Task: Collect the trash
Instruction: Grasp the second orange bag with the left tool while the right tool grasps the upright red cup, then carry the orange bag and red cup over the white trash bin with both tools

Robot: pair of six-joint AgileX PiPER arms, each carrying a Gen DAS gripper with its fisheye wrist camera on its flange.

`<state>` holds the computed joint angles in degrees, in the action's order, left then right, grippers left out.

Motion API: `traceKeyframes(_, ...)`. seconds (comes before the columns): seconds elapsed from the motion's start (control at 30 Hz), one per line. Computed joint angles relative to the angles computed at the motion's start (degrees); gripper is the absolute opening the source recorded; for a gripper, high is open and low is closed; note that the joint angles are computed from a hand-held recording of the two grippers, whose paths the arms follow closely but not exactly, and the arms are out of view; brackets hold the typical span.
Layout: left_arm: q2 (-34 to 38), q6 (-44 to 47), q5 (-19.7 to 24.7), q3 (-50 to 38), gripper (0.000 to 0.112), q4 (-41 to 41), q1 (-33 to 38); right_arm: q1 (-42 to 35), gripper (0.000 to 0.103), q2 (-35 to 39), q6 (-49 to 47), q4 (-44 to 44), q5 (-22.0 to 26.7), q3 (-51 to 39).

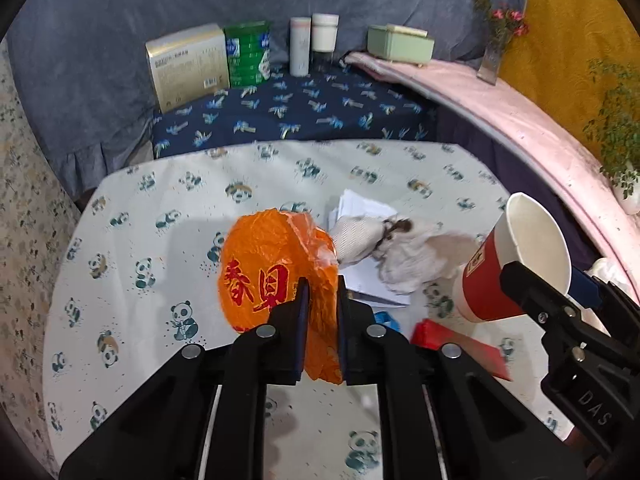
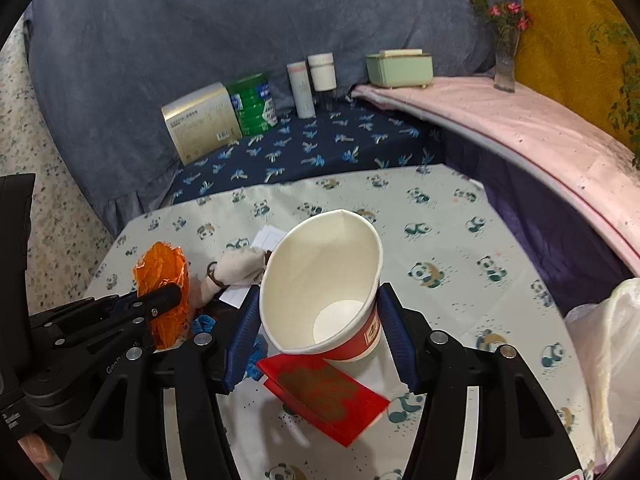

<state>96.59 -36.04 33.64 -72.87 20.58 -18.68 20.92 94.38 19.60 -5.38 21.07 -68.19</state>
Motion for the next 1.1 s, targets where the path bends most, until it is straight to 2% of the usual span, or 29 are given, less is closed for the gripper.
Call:
traceKeyframes(0.23, -6.73, -3.58, 4.15, -1.17, 0.011, 2.08, -6.05, -2.08, 0.056, -10.56, 0.03, -0.45, 1.63, 4.43)
traceKeyframes(0.33, -8.44, -6.42, 6.38, -2.35, 0.011, 4.29, -10.36, -4.72, 0.056, -16.06, -4.72, 3.24, 2.86, 6.64)
traceKeyframes(0.6, -7.43, -13.87, 12.13, -7.84, 0.011, 9.51, -24.22, -13.88, 0.056, -28.85, -10.13, 6.64, 8.12, 11.76)
traceKeyframes(0.7, -5.64, -15.42, 14.07, -10.68, 0.012, 10.75, -29.11, -19.72, 0.056, -33.14, -16.71, 12.18, 10.26, 13.47)
traceKeyframes(0.87, -1.76, -16.26, 16.62, -16.14, 0.012, 11.08, -35.47, -35.46, 0.056, -38.14, -36.55, 29.04, 15.50, 15.75)
traceKeyframes(1.1, 3.33, -13.86, 17.87, -23.29, 0.012, 8.01, -39.31, -57.49, 0.056, -39.09, -59.47, 47.33, 24.81, 17.46)
